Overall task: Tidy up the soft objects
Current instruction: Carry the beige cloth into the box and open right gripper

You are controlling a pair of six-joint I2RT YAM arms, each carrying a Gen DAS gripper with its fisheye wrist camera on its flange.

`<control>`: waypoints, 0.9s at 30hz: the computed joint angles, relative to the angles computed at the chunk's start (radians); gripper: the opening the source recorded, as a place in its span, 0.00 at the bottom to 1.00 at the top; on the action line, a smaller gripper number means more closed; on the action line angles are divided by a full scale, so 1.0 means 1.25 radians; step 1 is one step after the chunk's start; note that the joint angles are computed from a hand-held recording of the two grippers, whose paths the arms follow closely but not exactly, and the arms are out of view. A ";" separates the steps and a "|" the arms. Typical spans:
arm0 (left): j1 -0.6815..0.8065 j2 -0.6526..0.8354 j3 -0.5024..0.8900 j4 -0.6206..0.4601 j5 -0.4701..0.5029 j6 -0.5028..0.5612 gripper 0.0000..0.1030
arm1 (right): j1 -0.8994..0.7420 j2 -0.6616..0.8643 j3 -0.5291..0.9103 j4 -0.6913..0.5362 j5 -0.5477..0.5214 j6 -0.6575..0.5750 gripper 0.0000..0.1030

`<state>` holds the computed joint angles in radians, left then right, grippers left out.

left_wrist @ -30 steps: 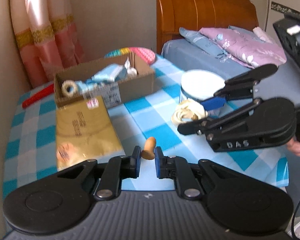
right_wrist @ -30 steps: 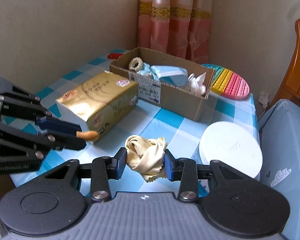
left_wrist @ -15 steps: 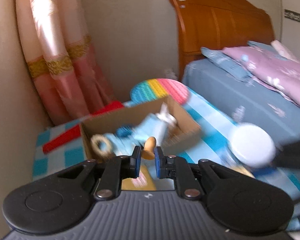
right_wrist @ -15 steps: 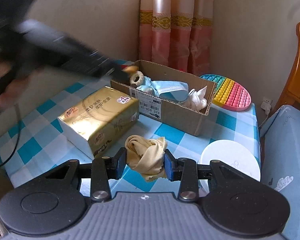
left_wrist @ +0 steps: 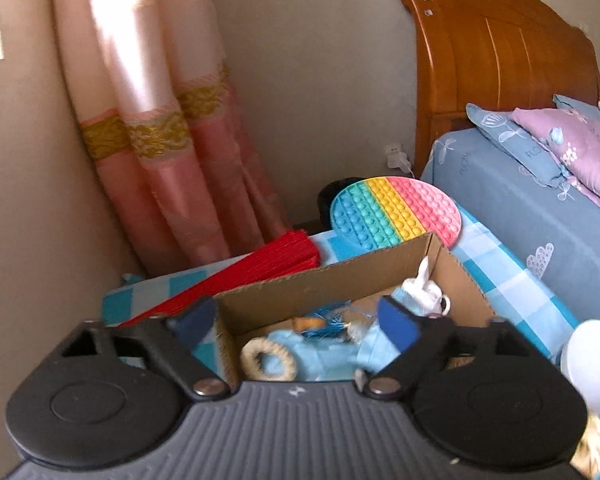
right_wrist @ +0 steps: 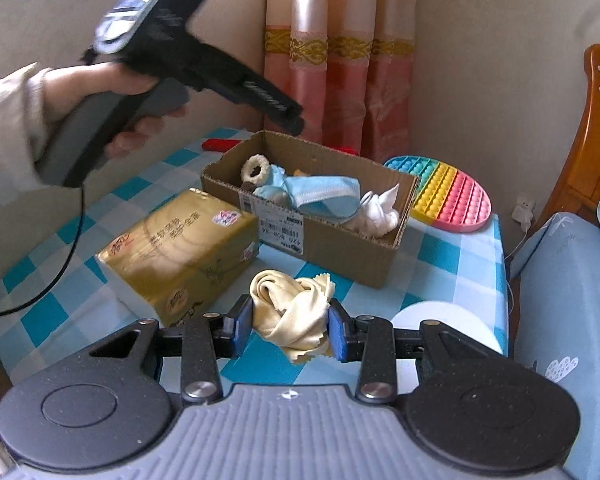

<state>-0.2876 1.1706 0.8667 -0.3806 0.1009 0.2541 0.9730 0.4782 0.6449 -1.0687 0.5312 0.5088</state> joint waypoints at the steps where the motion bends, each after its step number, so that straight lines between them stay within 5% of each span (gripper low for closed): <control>1: 0.009 -0.025 -0.006 -0.019 0.000 0.005 0.90 | -0.021 0.003 0.001 0.012 -0.010 -0.019 0.43; 12: 0.143 -0.440 -0.118 -0.266 0.085 0.066 0.99 | -0.428 0.135 0.049 0.215 -0.280 -0.280 0.43; 19: 0.351 -0.614 -0.157 -0.473 0.230 0.142 0.99 | -0.525 0.358 0.140 0.329 -0.399 -0.283 0.43; 23: 0.571 -0.652 -0.172 -0.593 0.398 0.286 0.99 | -0.515 0.493 0.202 0.383 -0.390 -0.286 0.43; 27: 0.595 -0.692 -0.189 -0.642 0.394 0.322 0.99 | -0.514 0.608 0.270 0.414 -0.382 -0.281 0.43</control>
<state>0.4563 0.3057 0.6307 -1.1834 0.5934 0.6564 0.3303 1.2388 0.9819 -0.5513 0.0540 0.1570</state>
